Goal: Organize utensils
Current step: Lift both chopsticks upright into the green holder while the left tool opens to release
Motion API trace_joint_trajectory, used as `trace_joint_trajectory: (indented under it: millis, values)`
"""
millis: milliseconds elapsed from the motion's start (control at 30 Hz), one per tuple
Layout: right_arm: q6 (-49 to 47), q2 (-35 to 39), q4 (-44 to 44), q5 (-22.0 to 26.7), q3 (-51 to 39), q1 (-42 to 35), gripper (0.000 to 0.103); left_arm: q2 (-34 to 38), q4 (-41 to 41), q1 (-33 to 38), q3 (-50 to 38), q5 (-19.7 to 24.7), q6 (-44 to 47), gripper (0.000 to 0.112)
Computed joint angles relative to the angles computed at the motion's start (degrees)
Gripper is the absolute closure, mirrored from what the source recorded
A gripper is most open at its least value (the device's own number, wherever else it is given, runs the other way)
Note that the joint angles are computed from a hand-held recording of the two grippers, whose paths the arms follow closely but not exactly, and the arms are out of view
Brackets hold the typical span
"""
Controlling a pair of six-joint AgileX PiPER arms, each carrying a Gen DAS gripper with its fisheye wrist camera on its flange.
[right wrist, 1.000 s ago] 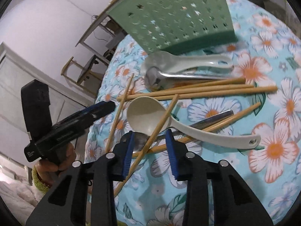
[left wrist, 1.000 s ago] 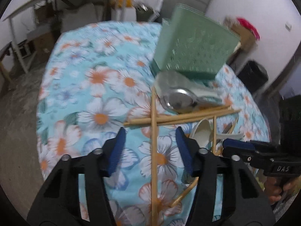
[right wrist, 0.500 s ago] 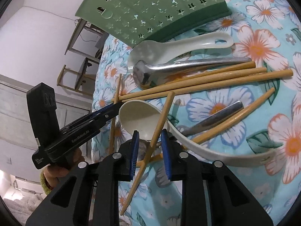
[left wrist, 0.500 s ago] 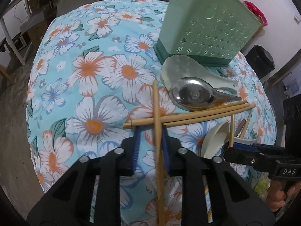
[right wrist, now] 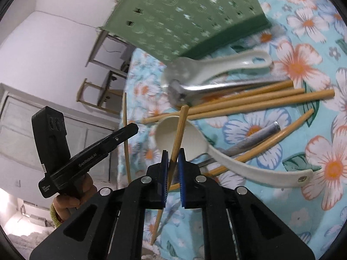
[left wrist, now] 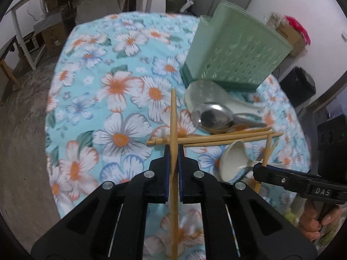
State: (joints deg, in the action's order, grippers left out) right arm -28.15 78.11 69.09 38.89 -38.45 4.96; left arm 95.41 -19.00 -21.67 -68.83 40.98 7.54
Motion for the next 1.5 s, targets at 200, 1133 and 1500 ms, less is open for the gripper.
trace_joint_trajectory:
  millis: [200, 1133, 1500]
  values:
    - [-2.5, -6.8, -1.5, 3.3, -0.8, -3.9, 0.097, -8.6, 0.4, 0.4, 0.0, 0.5, -3.2, 0.107]
    - [-13.9, -0.3, -3.9, 2.9, -42.7, -24.3, 0.097, 17.0, 27.5, -13.3, -53.1, -16.6, -38.0, 0.107]
    - [-17.5, 8.0, -4.9, -4.2, -46.0, -20.0, 0.097, 26.3, 28.4, -12.1, -58.3, -16.4, -38.1, 0.107]
